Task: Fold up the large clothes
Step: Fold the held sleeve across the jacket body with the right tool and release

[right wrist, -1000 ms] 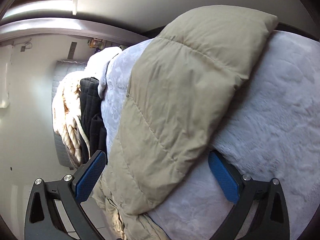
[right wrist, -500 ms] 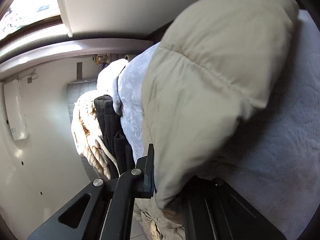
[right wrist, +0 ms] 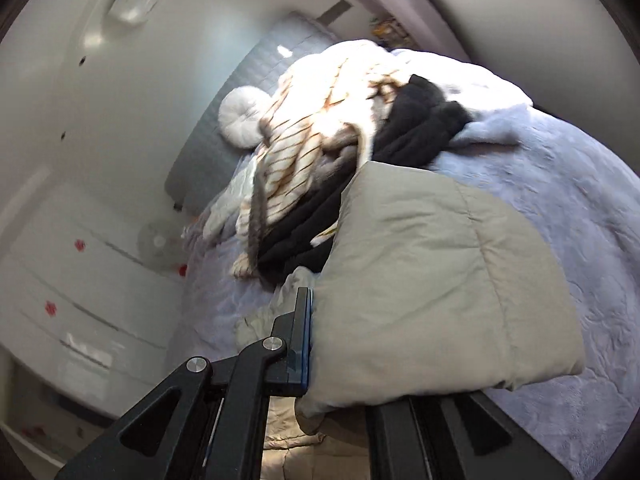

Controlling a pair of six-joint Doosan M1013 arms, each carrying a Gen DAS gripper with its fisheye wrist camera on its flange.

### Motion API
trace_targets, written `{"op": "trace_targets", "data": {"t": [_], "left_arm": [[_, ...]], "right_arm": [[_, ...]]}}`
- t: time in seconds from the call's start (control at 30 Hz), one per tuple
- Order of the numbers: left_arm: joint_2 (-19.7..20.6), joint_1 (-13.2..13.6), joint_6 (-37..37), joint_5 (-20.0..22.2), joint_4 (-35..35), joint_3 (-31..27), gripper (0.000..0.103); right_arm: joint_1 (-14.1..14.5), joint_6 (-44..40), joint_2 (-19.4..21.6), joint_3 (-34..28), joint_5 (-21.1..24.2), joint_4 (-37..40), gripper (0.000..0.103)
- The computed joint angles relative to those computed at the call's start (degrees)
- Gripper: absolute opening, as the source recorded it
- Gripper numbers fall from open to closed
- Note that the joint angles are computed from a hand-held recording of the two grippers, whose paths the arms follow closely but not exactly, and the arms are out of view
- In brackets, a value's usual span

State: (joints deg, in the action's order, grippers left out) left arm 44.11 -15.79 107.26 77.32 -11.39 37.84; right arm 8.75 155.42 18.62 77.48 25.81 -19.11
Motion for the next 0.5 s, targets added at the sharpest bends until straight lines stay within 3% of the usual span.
{"op": "trace_targets", "data": {"t": [0.1, 0.2, 0.33, 0.5], "left_arm": [[0.64, 1.21, -0.96, -1.2, 0.84, -0.82, 0.103], [1.74, 2.39, -2.37, -1.37, 1.39, -2.35, 0.103], [2.42, 3.42, -2.96, -1.74, 1.85, -2.75, 0.103], [2.83, 3.97, -2.08, -2.19, 1.45, -2.51, 0.103]], "right_arm": [[3.37, -14.85, 6.62, -10.05, 9.93, 4.08, 0.006], [5.49, -23.43, 12.13, -16.3, 16.97, 8.04, 0.006], [6.4, -24.48, 17.59, -20.89, 25.79, 10.76, 0.006], [6.05, -21.92, 19.22, -20.42, 28.99, 11.95, 0.006]]}}
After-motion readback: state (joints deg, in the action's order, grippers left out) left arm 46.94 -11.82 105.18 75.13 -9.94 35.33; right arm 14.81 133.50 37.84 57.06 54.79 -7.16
